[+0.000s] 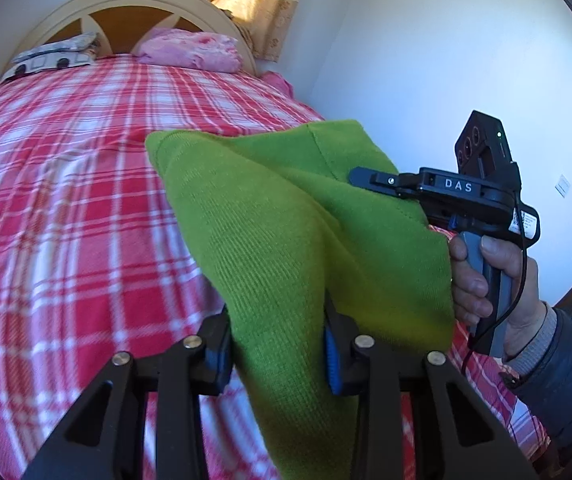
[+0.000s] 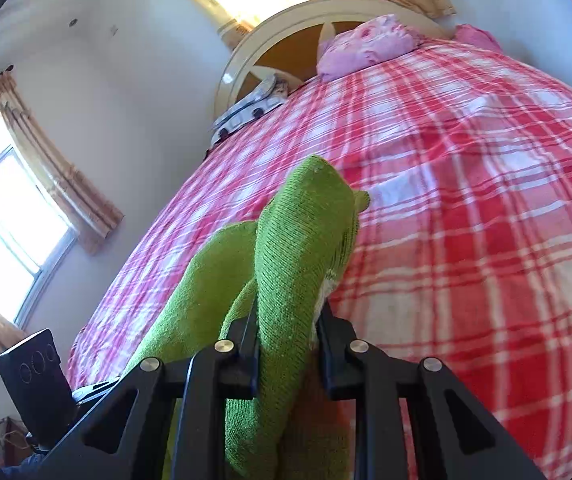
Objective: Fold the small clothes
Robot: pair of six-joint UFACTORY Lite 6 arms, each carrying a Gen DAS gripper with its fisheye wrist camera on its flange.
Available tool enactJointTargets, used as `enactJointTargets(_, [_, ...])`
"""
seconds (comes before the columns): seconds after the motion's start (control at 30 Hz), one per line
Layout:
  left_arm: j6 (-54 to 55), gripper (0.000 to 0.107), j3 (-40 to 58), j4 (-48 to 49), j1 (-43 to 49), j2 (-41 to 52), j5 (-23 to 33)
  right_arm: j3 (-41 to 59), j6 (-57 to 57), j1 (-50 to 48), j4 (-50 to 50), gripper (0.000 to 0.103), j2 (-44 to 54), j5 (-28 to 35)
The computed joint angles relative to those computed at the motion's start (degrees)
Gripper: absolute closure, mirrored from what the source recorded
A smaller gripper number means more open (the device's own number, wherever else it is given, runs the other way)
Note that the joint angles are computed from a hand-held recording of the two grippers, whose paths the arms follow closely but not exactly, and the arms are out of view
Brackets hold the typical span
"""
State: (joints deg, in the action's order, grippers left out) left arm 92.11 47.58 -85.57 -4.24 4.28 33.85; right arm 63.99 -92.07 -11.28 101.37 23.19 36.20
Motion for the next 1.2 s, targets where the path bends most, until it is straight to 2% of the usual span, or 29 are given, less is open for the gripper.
enactJointTargets(0.27, [1.54,0.070,-7.93,2.61,10.33,-10.00,5.17,-2.03,-2.45,9.30,6.67,0.081,-1.84,-1.08])
enactJointTargets(0.53, [2.85,0.070,-12.15,7.06,22.45,-13.10,10.35,-0.18,-5.51,19.15,13.54,0.081,1.06,-3.53])
enactJointTargets(0.83, [2.77,0.070,-14.81,12.96,35.45,-16.66,18.25,4.45,-3.67,26.61,13.67,0.081,4.16,-5.76])
enactJointTargets(1.2, [4.66,0.070,-13.37,16.87,47.55,-17.04,23.67,14.90,2.64,33.70,10.06,0.081,10.76,-7.96])
